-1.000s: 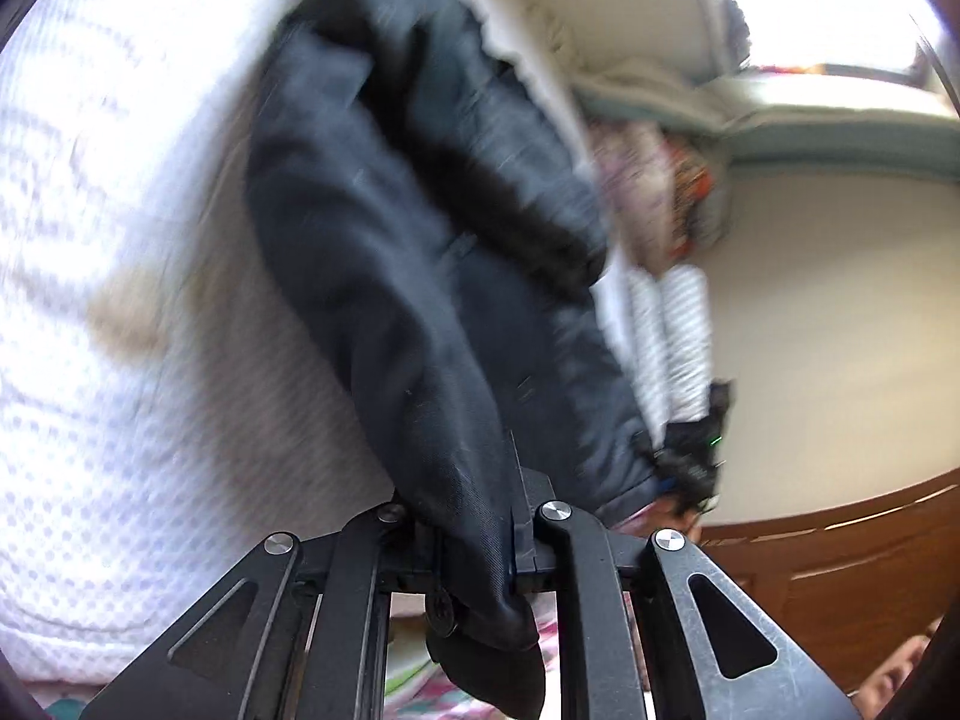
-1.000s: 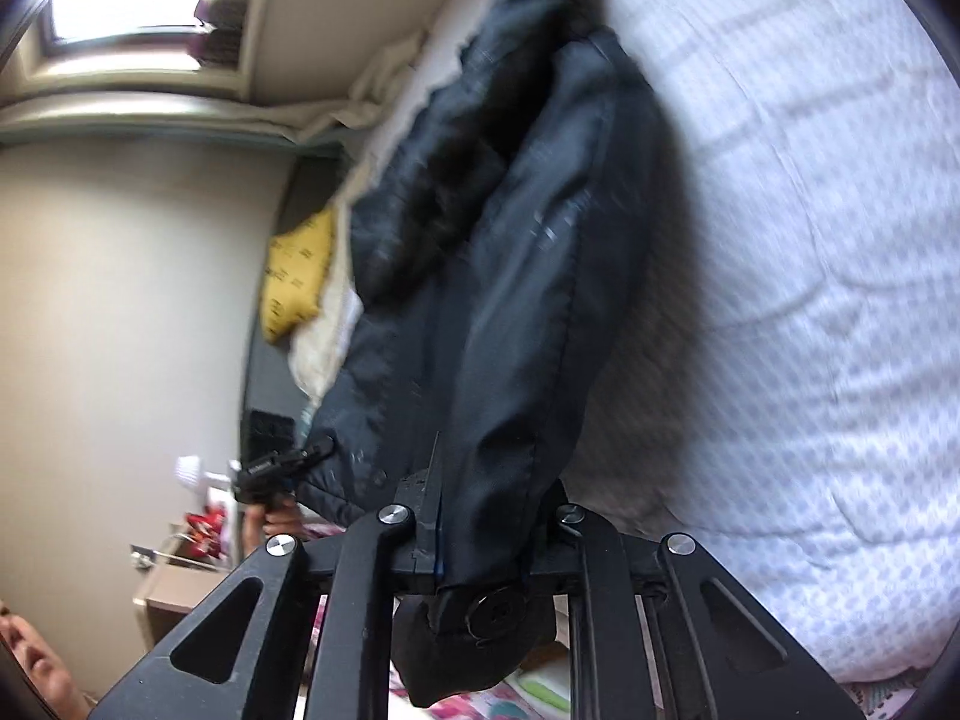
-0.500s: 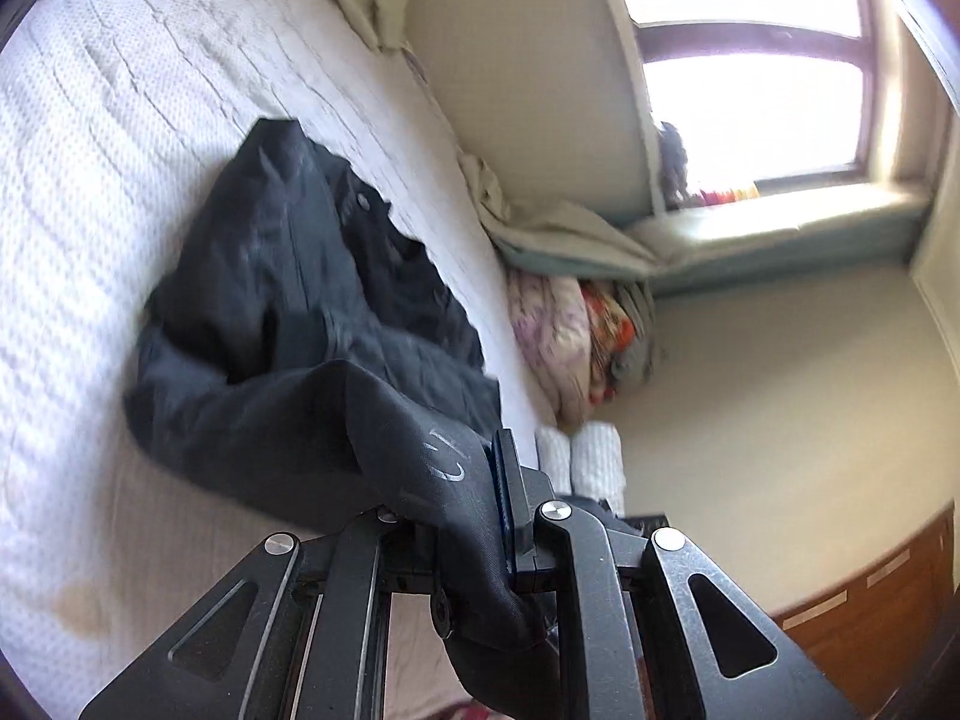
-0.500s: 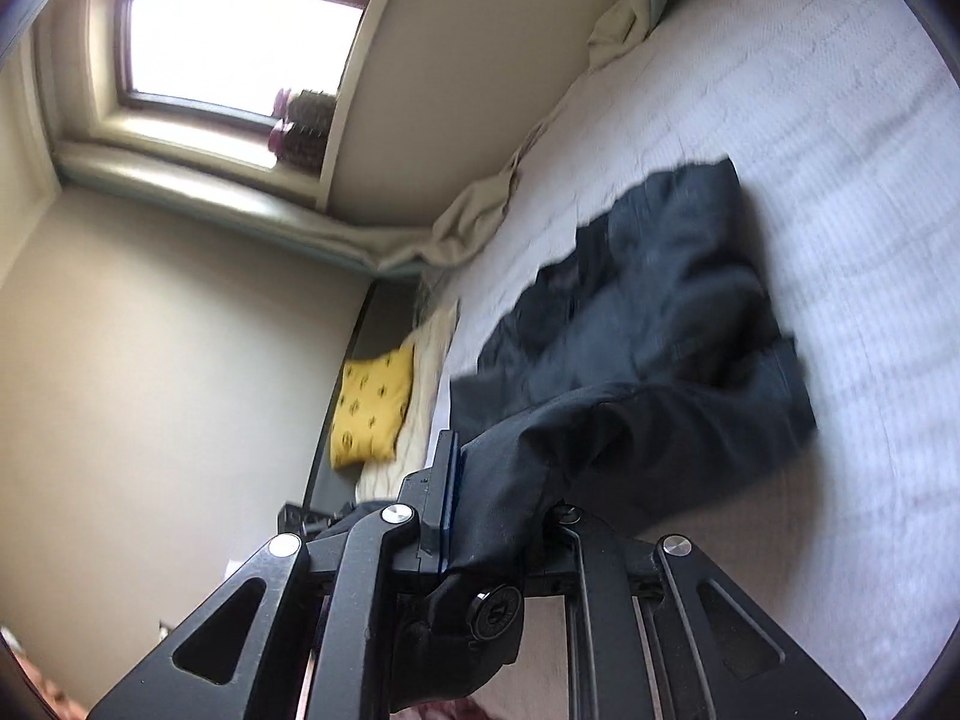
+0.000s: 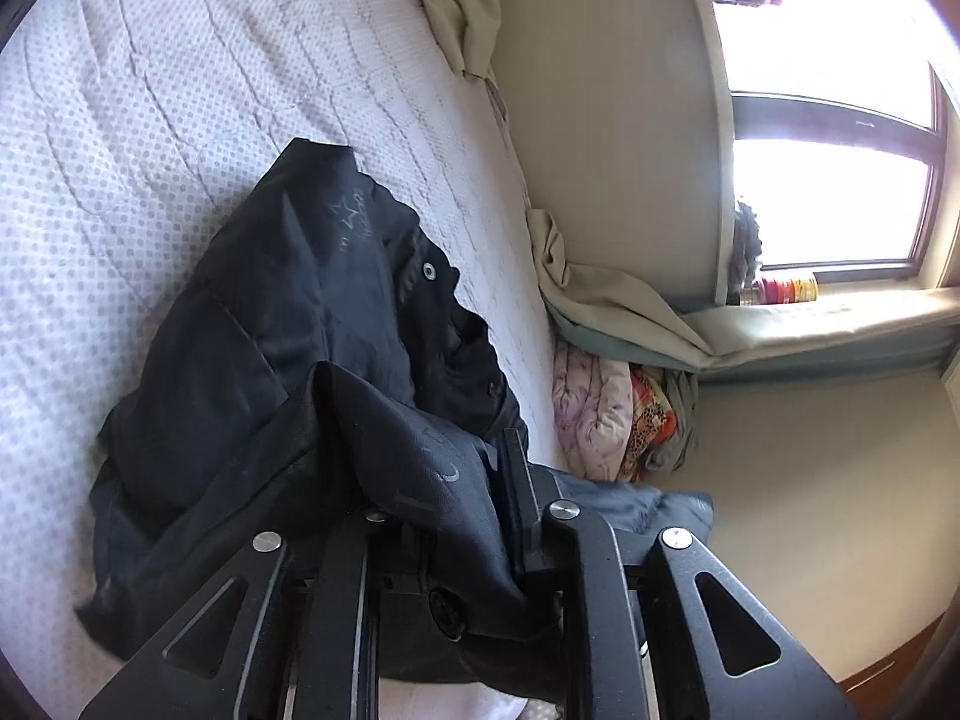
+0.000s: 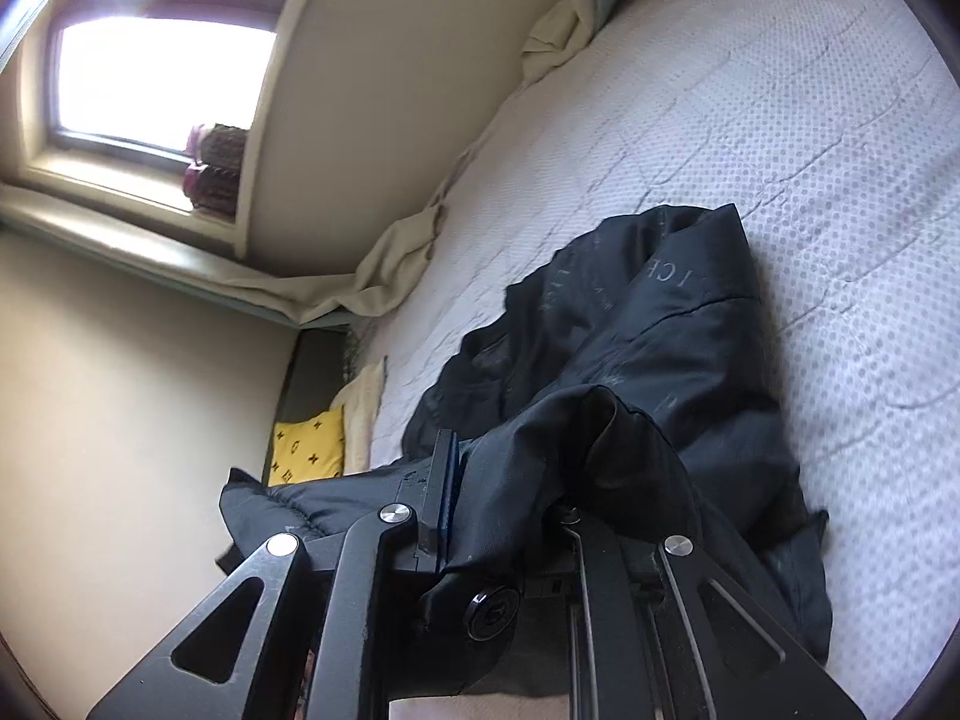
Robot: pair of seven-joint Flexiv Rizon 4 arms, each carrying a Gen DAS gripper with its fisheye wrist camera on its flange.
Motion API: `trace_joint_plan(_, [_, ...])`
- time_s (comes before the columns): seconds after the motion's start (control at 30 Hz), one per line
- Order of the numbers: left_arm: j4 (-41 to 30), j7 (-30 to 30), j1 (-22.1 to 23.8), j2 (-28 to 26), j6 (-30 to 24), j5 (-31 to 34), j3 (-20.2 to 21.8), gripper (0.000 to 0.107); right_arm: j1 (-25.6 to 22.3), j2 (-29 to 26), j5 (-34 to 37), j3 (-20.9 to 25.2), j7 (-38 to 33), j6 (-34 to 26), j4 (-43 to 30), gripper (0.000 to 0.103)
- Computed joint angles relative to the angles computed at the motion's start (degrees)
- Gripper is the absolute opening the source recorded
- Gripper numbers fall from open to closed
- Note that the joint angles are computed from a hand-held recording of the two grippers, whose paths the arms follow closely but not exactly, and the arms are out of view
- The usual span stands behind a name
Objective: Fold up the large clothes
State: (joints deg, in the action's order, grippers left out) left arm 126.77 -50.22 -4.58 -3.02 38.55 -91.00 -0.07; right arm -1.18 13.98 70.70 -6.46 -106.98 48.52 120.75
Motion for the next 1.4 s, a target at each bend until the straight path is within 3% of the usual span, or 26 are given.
trace_joint_plan(0.17, [-1.83, -0.73, -0.40, -2.18, 3.46, 1.39, -0.88, 0.041, -0.22, -3.85, 2.52, -0.11, -2.48, 0.45, -1.65, 0.020])
trace_joint_plan(0.2, [-2.10, -1.06, -0.51, -2.46, 4.12, 1.72, -1.03, 0.044, -0.40, -4.63, 2.70, 0.17, -2.75, 0.68, -2.08, 0.023])
trace_joint_plan(0.37, [-3.01, -0.98, -1.44, -2.91, 6.74, -2.17, -1.88, 0.081, -2.72, -7.42, 6.33, 0.29, -3.90, -0.97, -3.44, 0.043])
trace_joint_plan(0.43, [-2.88, 0.41, -1.74, -2.31, 7.86, -4.07, -1.70, 0.087, -4.20, -7.62, 8.29, 0.00, -4.17, -2.18, -3.66, 0.054])
trace_joint_plan(0.5, [-2.81, 2.71, -2.54, -1.49, 11.31, -5.28, -1.76, 0.088, -5.97, -7.54, 10.83, -0.95, -4.97, -4.91, -3.77, 0.061])
trace_joint_plan(0.6, [-2.72, 1.91, -3.54, -0.61, 18.70, -1.58, -1.62, 0.090, -8.02, -7.19, 13.08, -1.31, -5.80, -7.08, -3.63, 0.062])
trace_joint_plan(0.7, [-2.00, 1.74, -5.20, 0.69, 27.88, 4.56, -2.09, 0.090, -8.19, -5.45, 11.06, 0.48, -5.55, -2.53, -3.06, 0.063])
trace_joint_plan(0.8, [-1.23, 3.10, -7.17, 2.47, 33.14, 9.41, -2.91, 0.090, -6.99, -2.72, 6.89, 2.43, -5.56, 4.55, -2.35, 0.063])
trace_joint_plan(0.9, [0.21, 8.24, -11.06, 4.81, 40.07, 12.91, -4.67, 0.090, -4.75, -0.05, -3.80, 7.54, -2.79, 16.11, -0.72, 0.063])
trace_joint_plan(0.97, [1.06, 12.08, -13.89, 5.89, 42.52, 12.96, -5.44, 0.091, -4.69, 0.95, -15.78, 13.80, 2.52, 24.40, 1.97, 0.062])
trace_joint_plan(1.1, [2.53, 10.73, -16.61, 5.37, 43.54, 21.78, -5.69, 0.093, -14.14, 0.70, -47.95, 32.18, 19.04, 35.62, 9.78, 0.052])
trace_joint_plan(1.13, [2.88, 7.45, -16.27, 4.64, 44.11, 27.78, -5.64, 0.093, -18.14, 0.61, -53.20, 36.61, 21.20, 36.31, 10.70, 0.050])
trace_joint_plan(1.2, [3.12, -4.28, -13.71, 2.81, 44.78, 45.70, -4.54, 0.093, -26.14, -0.17, -67.08, 44.42, 28.09, 38.21, 13.29, 0.048])
trace_joint_plan(1.3, [0.58, -22.00, -9.57, 0.54, 41.54, 68.59, -1.57, 0.093, -38.14, -2.82, -93.28, 49.49, 44.98, 42.11, 17.23, 0.047])
trace_joint_plan(1.33, [-0.62, -25.99, -8.45, -0.25, 39.50, 73.01, -0.84, 0.093, -42.07, -4.00, -97.66, 51.56, 48.04, 42.00, 17.31, 0.046])
trace_joint_plan(1.4, [-2.89, -32.09, -6.49, -1.50, 35.01, 79.60, 0.40, 0.093, -45.14, -7.87, -97.16, 54.01, 48.41, 37.71, 15.82, 0.044])
